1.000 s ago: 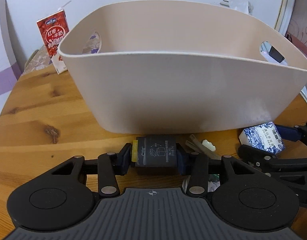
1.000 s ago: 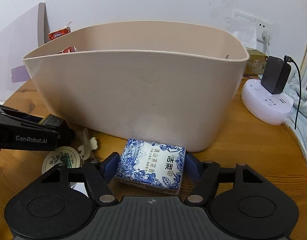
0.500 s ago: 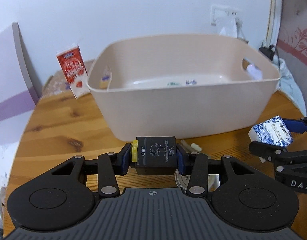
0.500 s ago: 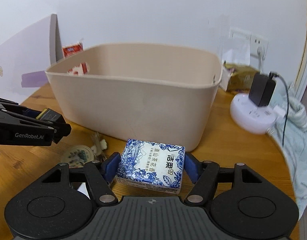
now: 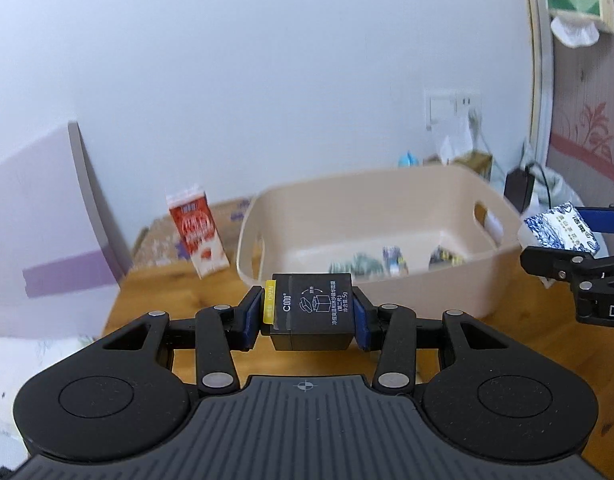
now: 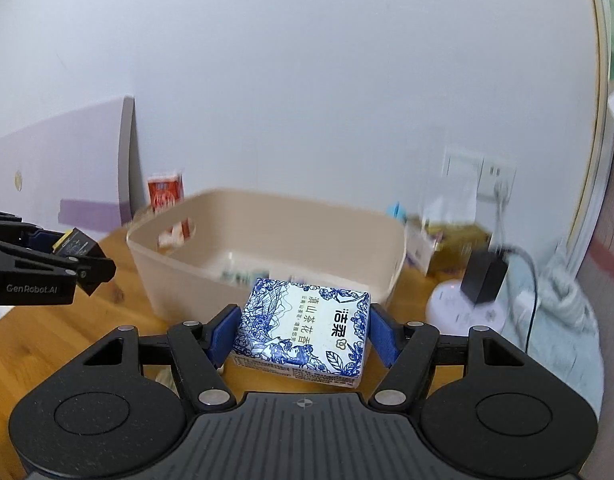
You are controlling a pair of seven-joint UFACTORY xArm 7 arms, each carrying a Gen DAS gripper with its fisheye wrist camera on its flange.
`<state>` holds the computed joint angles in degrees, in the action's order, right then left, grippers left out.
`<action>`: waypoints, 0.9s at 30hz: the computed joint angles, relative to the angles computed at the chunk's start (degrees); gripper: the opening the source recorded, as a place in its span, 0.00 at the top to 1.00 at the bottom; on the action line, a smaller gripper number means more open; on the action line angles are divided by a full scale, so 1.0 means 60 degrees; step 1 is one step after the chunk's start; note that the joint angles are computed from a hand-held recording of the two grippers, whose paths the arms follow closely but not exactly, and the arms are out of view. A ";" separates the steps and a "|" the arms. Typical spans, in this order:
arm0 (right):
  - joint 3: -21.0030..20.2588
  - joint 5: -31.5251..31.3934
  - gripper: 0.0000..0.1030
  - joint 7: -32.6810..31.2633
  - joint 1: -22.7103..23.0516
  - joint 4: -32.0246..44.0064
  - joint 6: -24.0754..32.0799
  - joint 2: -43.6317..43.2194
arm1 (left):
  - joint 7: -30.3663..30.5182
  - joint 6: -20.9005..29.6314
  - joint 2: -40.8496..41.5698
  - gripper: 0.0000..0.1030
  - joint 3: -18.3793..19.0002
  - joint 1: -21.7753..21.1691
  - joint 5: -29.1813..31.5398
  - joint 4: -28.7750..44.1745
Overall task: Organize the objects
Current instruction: 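Carry black box and tea box into the beige bin and release both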
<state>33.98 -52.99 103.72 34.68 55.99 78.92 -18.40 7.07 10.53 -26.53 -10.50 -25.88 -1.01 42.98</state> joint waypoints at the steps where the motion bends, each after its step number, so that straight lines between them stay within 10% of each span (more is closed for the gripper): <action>1: 0.0028 -0.0105 0.36 -0.0122 -0.0021 0.0088 0.0144 -0.0017 | -0.0055 -0.0037 0.0040 0.56 -0.0071 0.0045 0.0034 0.0114; 9: -0.0146 -0.0765 0.36 -0.0911 -0.0493 0.0233 0.0143 -0.0386 | -0.0884 -0.0334 0.1099 0.56 -0.0932 0.0691 0.0766 0.1342; 18: -0.0729 -0.0742 0.36 -0.1468 -0.1283 -0.0351 -0.1148 -0.0738 | -0.3607 -0.0380 0.3106 0.56 -0.2293 0.2033 0.3796 0.2707; 27: -0.1262 -0.0285 0.36 -0.1871 -0.1901 -0.0955 -0.2426 -0.0431 | -0.4096 0.0674 0.5194 0.56 -0.1601 0.0983 0.4476 0.4097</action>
<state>26.41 -54.70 92.49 23.28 50.26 64.37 -20.99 -17.51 14.57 4.63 -20.11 -19.99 25.84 67.57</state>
